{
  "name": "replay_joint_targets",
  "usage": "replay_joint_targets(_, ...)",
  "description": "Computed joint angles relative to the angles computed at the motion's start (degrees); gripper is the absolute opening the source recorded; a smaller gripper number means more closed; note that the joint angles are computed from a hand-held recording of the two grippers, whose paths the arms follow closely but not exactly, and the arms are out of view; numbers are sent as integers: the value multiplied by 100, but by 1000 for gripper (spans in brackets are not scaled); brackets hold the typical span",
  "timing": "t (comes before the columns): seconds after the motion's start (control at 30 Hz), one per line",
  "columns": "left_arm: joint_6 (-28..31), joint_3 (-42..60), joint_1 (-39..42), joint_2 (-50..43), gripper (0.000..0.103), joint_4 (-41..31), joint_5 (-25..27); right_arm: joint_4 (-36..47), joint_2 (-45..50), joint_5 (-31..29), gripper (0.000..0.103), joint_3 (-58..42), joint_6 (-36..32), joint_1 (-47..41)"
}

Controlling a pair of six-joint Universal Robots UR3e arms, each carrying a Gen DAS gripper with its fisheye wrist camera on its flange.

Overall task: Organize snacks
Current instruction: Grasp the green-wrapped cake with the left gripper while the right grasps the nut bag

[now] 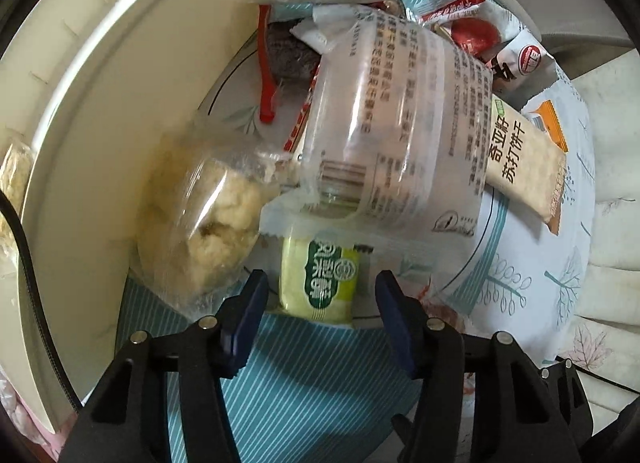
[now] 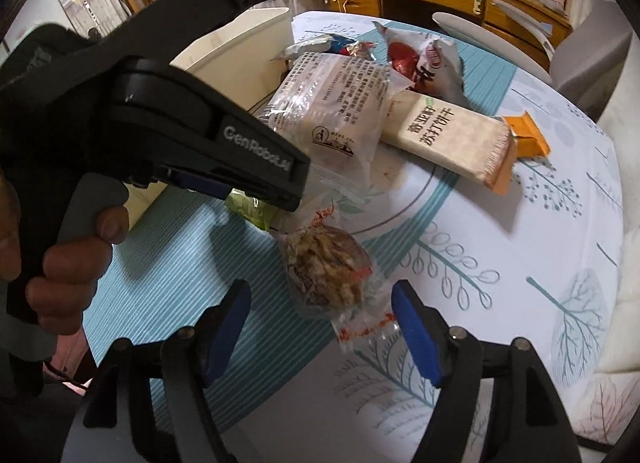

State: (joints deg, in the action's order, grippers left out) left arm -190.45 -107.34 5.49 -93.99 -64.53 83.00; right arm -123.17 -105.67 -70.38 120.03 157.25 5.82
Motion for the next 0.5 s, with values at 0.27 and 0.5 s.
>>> replay_joint_targets(0.27,12,205,81,-132,36,-174,19,-281,580,-62,73,-198,184,358)
replay_joint_targets(0.5,283,-79,276,258,36,-529,29,-579,878,-292,70,-253,413,592)
